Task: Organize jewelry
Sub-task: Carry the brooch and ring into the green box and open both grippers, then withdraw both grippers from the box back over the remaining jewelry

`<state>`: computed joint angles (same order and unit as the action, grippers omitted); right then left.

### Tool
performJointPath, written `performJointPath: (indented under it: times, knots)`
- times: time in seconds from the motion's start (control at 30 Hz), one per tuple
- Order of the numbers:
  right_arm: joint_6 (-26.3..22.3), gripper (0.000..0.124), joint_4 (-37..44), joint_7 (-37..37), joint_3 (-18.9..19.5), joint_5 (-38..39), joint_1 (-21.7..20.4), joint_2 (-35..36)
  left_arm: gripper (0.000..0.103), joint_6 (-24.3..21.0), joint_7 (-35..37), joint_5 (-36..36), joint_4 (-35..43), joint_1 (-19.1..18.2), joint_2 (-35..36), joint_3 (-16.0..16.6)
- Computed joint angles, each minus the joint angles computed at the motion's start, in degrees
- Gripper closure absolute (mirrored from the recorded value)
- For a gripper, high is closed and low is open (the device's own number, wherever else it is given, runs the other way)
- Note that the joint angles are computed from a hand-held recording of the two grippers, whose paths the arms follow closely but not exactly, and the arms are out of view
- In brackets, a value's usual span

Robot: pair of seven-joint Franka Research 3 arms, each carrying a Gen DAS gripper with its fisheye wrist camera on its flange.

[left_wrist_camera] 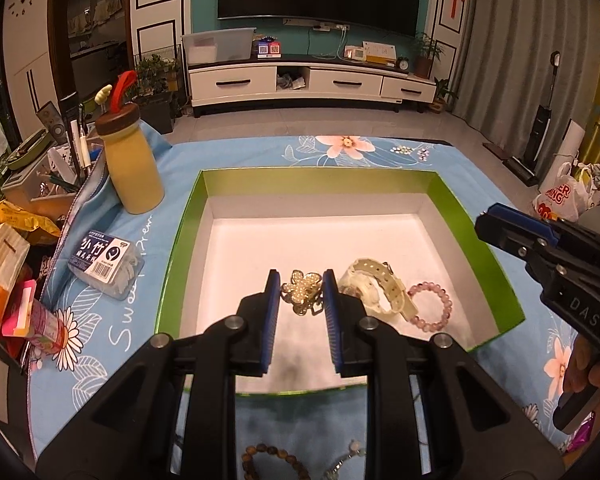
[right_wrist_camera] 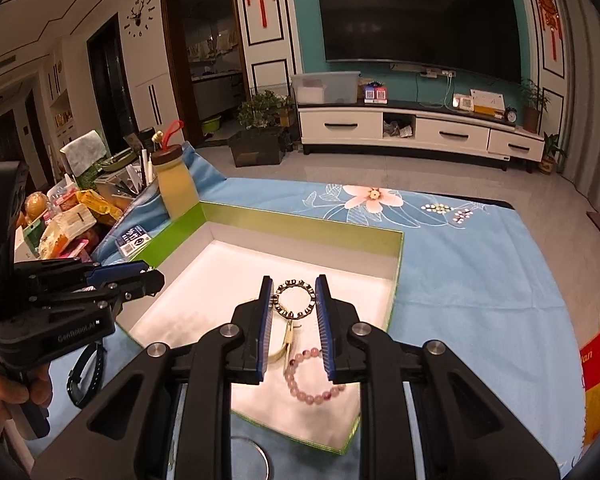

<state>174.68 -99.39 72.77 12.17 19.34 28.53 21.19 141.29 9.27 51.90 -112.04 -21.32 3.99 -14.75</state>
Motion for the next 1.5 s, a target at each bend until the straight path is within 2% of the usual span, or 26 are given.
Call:
performJointPath:
  times: [0.23,0.63,0.73,0.77,0.8,0.83,0.9,0.97,1.03,1.3,1.5]
  knots:
    - [-3.8,0.103,5.5,5.9,-4.5,-4.3,3.5,3.9,0.082,-0.6,1.4,0.0,1.9,-0.1,2.2,0.6]
    - [-7.1,0.103,9.3,11.5,-5.9,-7.6,3.8,6.7,0.081,-1.2,1.8,-0.2,3.4,-0.3,3.6,1.6]
    - [-6.9,0.103,9.4,12.8,-6.1,-7.9,3.8,6.7,0.073,-1.6,1.7,-0.2,3.5,-0.4,3.5,1.7]
    - [-6.6,0.102,9.1,12.8,-5.7,-7.6,3.4,6.5,0.064,-1.7,1.5,-0.1,3.5,-0.5,3.5,1.7]
    - [-6.3,0.100,8.6,12.7,-5.4,-7.3,3.1,6.2,0.055,-1.9,1.1,0.4,3.4,-0.6,3.3,1.6]
    - [-5.9,0.096,8.0,12.7,-5.1,-7.0,2.8,5.8,0.052,-2.3,0.5,0.9,3.3,-0.8,3.0,1.6]
    - [-5.2,0.090,6.8,12.3,-4.5,-6.3,2.1,5.0,0.048,-2.7,-0.1,1.4,3.0,-0.9,2.4,1.3]
    - [-3.8,0.089,4.6,11.3,-3.2,-4.9,1.0,3.4,0.046,-3.1,-0.5,1.5,2.7,-1.0,1.9,1.0]
    - [-2.7,0.089,2.4,10.3,-2.1,-3.6,0.0,1.7,0.039,-3.4,-1.5,1.6,1.8,-1.2,0.7,0.6]
    - [1.5,0.086,-9.6,2.7,3.2,5.8,-4.9,-7.6,0.034,-5.0,-5.9,0.7,-5.0,-0.7,-6.7,-2.0]
    - [2.3,0.082,-17.3,-2.5,3.9,13.9,-5.4,-14.0,0.028,-7.6,-9.0,-1.5,-11.1,-0.2,-13.2,-4.7]
